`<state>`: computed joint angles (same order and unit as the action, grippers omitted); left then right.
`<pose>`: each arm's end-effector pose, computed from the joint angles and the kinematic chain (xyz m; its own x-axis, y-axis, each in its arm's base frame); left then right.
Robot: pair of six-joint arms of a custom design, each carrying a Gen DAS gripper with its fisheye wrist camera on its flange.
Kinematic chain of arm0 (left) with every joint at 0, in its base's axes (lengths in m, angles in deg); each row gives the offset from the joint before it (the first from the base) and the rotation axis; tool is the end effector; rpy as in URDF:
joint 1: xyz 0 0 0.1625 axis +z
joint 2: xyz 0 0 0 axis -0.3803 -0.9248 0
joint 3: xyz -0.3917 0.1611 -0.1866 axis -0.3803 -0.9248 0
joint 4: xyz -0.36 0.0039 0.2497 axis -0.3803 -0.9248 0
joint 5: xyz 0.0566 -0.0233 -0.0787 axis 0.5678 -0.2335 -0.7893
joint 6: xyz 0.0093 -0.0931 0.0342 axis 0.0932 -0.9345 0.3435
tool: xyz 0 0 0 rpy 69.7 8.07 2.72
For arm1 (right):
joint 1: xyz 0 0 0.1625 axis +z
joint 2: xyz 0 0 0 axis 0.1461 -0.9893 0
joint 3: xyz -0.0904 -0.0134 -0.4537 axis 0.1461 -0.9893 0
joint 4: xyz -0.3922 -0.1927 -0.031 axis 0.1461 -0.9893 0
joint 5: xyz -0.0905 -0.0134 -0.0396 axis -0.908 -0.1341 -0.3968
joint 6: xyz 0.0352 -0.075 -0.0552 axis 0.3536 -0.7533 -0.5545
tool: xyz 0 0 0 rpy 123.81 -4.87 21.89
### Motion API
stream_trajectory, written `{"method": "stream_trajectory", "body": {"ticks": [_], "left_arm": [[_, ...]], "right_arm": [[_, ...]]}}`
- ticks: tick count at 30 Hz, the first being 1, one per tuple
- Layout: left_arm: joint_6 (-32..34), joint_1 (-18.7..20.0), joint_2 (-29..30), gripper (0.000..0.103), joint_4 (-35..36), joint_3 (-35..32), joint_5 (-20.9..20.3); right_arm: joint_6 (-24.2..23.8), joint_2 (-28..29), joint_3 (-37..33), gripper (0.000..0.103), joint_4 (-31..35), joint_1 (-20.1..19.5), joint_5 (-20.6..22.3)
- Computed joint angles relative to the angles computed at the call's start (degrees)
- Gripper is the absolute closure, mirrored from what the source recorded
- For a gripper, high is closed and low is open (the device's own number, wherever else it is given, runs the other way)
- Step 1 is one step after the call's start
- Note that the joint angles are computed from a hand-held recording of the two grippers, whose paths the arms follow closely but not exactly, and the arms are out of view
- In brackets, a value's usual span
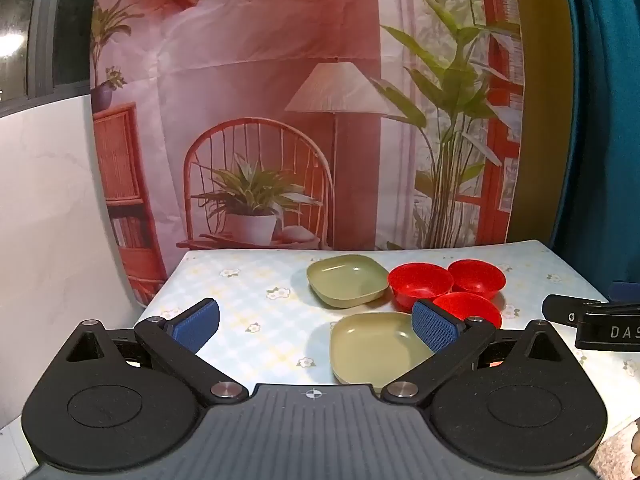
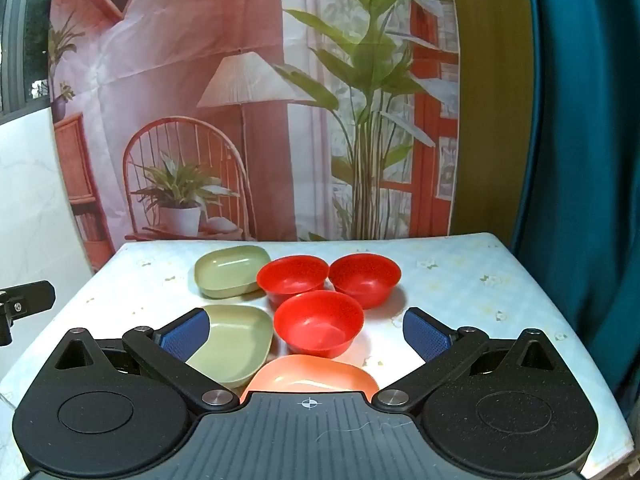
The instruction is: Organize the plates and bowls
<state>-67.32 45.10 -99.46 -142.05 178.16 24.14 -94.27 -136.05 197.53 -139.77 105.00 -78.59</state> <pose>-0.3276 -0.3883 0.2345 -0.6177 -0.3187 -0.7190 0.5866 0.4221 -0.6911 0.3017 -0.4701 0.2021 -0.7598 -0.2667 0.5929 -0.6414 0.4564 -0.6167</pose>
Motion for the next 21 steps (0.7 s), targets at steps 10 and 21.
{"method": "stream_trajectory", "body": {"ticks": [10,21], "left_arm": [[0.8,0.1,0.2,0.000,-0.7,-0.2,-0.1],[0.7,0.1,0.4,0.000,-0.4,-0.3,0.1]], "right_arm": [[0.0,-0.2,-0.2,0.000,0.4,0.4,-0.5],[-0.4,-0.1,-0.1,0.000,0.0,0.3,-0.2]]}}
